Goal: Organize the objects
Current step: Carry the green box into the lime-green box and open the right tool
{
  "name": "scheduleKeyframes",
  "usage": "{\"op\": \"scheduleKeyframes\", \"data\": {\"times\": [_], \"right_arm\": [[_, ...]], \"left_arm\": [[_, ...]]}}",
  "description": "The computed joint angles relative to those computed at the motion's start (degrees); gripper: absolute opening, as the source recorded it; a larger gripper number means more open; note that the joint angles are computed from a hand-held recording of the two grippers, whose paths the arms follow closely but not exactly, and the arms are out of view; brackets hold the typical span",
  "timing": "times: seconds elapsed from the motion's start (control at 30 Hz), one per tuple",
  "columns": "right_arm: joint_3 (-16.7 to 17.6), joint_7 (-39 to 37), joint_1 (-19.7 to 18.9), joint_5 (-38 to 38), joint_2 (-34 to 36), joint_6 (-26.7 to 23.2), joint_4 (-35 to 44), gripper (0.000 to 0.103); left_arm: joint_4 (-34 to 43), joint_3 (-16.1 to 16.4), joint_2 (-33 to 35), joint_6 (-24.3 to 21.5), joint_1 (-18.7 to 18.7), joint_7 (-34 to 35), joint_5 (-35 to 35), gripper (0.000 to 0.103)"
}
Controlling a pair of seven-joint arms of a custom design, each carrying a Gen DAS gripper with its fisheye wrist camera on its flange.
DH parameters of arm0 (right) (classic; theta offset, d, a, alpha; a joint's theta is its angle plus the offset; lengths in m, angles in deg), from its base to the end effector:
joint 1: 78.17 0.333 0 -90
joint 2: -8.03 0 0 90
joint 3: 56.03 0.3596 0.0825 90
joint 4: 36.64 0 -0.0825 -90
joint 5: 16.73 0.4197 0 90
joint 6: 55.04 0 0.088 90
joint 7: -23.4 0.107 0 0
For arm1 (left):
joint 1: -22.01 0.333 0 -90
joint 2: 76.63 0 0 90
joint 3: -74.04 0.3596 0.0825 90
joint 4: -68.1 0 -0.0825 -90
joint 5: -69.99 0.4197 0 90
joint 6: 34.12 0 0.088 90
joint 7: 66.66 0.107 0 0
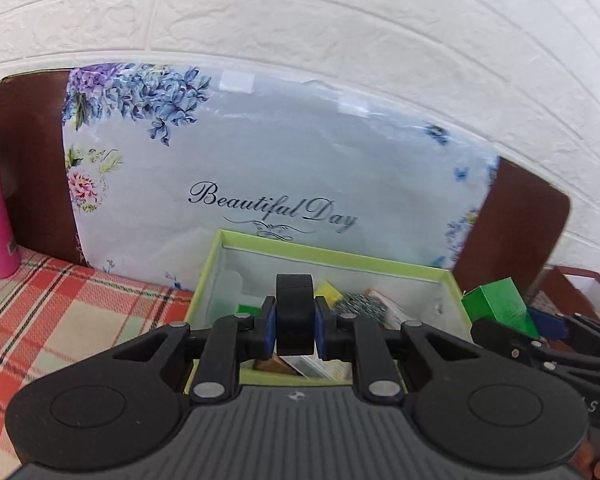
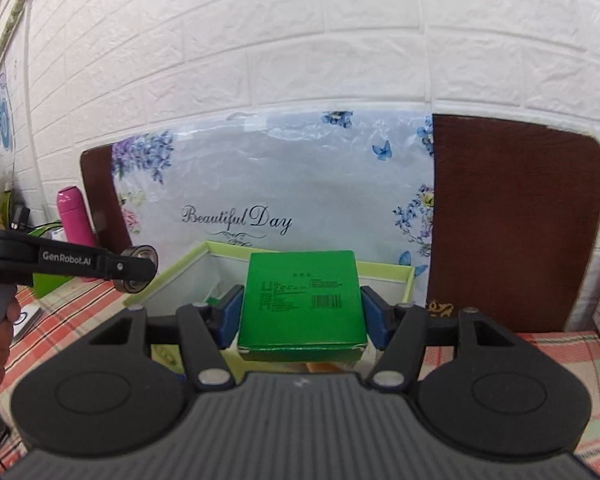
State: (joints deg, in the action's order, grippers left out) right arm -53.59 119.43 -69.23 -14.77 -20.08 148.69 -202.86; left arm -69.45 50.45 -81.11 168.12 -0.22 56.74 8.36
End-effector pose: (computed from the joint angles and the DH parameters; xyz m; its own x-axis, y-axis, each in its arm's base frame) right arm 0.3720 0.0714 0.4676 0.1236 -0.9874 -0.0984 -0.4229 0.0373 -0.9054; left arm 0.4266 -0.2902 0.4690 -0.2680 -0.9449 0.1878 -0.5293 -0.0184 -0.8482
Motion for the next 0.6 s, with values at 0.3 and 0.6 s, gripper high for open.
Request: {"op": "scheduleKeyframes", "data": {"times": [0.3, 0.6], "right_arm": [[4.4, -6.73, -2.8, 5.6, 9.08, 6.14, 0.8, 0.101], [2.07, -5.41, -0.33, 7.93, -0.19, 4.32, -4.96, 0.103]], "left_arm": [[3.38, 3.78, 7.21, 2.07, -3.51, 6.97, -2.64, 0.077], [0.18, 3.47, 3.08, 2.07, -5.91, 6.91, -5.09, 0.077]]}}
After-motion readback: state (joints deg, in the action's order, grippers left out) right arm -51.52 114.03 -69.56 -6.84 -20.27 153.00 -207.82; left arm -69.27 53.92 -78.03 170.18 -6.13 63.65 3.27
